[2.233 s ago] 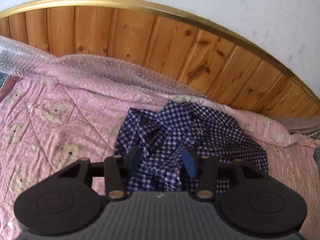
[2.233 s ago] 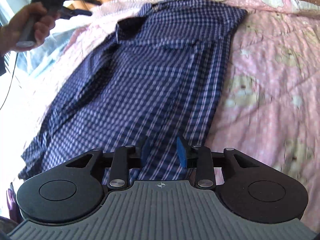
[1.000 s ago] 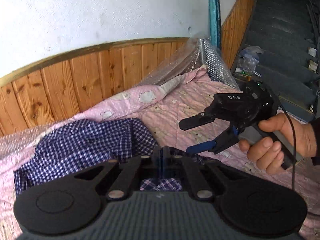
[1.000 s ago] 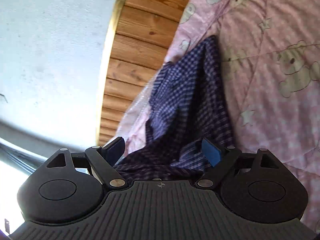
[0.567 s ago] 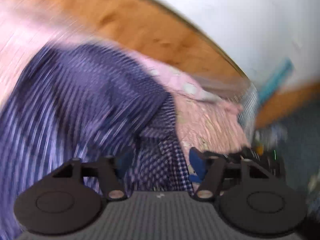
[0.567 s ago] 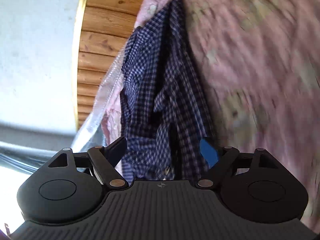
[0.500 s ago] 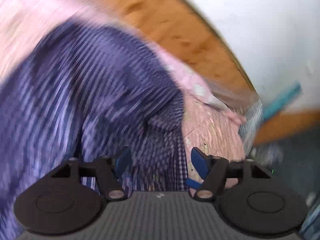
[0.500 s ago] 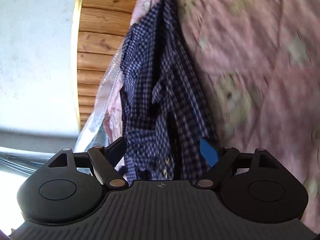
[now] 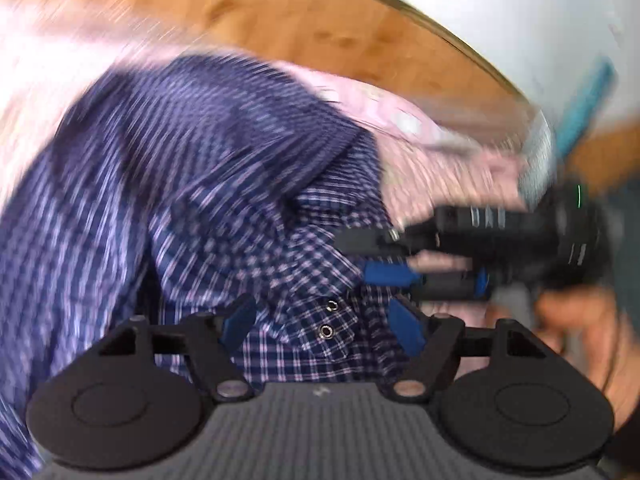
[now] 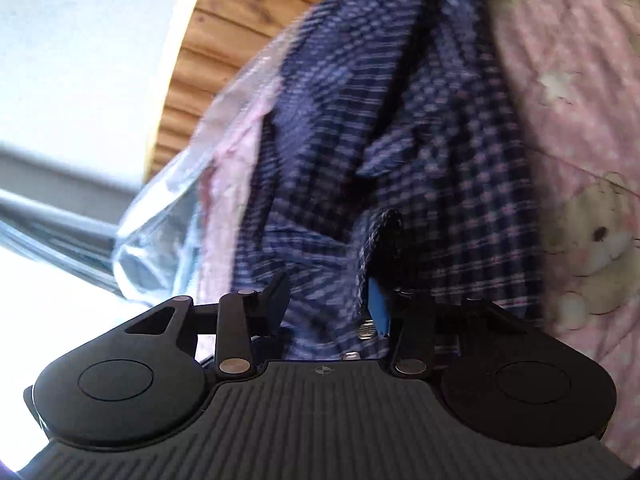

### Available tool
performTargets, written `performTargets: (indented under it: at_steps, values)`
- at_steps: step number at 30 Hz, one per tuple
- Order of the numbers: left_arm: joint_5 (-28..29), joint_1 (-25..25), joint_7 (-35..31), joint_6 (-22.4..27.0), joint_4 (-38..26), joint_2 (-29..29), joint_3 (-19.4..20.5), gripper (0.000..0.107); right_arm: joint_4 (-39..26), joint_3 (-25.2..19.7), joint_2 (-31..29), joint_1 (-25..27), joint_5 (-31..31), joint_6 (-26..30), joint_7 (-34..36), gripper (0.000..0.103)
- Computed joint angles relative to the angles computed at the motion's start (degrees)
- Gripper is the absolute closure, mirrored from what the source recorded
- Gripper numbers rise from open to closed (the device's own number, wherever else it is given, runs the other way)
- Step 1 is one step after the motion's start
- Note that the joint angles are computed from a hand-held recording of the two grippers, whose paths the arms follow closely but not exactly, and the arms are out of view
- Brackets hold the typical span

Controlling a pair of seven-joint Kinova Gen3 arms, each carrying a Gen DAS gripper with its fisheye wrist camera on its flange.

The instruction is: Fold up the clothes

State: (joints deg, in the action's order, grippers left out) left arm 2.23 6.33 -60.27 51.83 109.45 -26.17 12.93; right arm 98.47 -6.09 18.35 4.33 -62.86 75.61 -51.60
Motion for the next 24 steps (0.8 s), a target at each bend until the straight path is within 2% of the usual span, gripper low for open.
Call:
performTargets:
  at_steps: [2, 3, 4, 5, 6, 9, 12, 16, 17, 18, 19, 21, 22, 24]
  values:
    - [-1.0, 0.6, -1.3, -0.2, -0.3, 1.1, 1.1, 0.031, -1.8, -0.6, 0.5, -1.5, 2.7, -1.5, -2.3, 0.058]
    - [-1.2, 0.8, -1.5, -0.4, -0.2, 1.5, 1.4, 0.031, -3.1, -0.9, 1.0, -2.4, 4.7, -2.4, -4.0, 0.079]
    - [-1.6, 0.7, -1.2, -0.6, -0.1, 1.9, 2.2, 0.031, -4.2, -1.1, 1.4, -3.0, 6.3, -2.5, -6.3, 0.093]
    - [-2.8, 0.3, -0.6, -1.1, 0.0, 2.3, 3.5, 0.031, -4.8, -0.8, 1.9, -3.6, 6.9, -2.4, -7.8, 0.101]
    - [-4.2, -0.3, 0.2, -1.6, 0.1, 2.8, 4.9, 0.030, -5.4, -1.3, 2.3, -3.1, 6.6, -1.8, -9.8, 0.101]
    - [-9.7, -1.9, 2.8, -2.8, 0.6, 3.8, 9.4, 0.030, -5.2, -1.7, 1.8, 0.0, 1.7, 1.4, -13.5, 0.102]
    - [-16.5, -3.3, 5.0, -4.8, 1.4, 4.5, 13.9, 0.030, -3.9, -1.6, 0.2, 2.0, -1.7, 2.0, -18.9, 0.102]
    - [-22.2, -1.9, 4.7, -6.2, 2.0, 6.8, 17.1, 0.032, -4.3, -3.6, -2.3, 3.8, 0.6, 0.1, -24.1, 0.102]
    - [-22.6, -0.9, 4.8, -5.9, 1.7, 7.7, 17.0, 0.036, -5.2, -2.5, -2.8, 2.7, 2.3, 0.3, -24.9, 0.101]
    - [-22.1, 0.7, 4.1, -5.7, 1.4, 8.5, 15.8, 0.041, -5.7, -0.3, -3.6, 0.5, 4.7, -0.4, -24.7, 0.090]
    - [-21.2, 2.3, 3.1, -5.5, 1.0, 9.3, 14.5, 0.041, -5.9, 2.4, -4.3, -2.1, 7.0, -1.1, -23.6, 0.087]
    - [-19.3, 4.6, 2.3, -5.4, 1.3, 9.1, 12.0, 0.039, -5.9, 5.5, -5.1, -4.1, 10.9, -1.6, -20.0, 0.084]
    - [-18.7, 5.2, 2.6, -4.9, 1.4, 8.9, 11.4, 0.038, -6.1, 5.7, -4.7, -3.5, 11.6, -0.6, -18.4, 0.081]
    - [-18.6, 5.6, 3.7, -3.8, 1.7, 8.7, 11.4, 0.037, -5.6, 4.0, -2.9, 0.7, 10.1, 1.4, -15.6, 0.065]
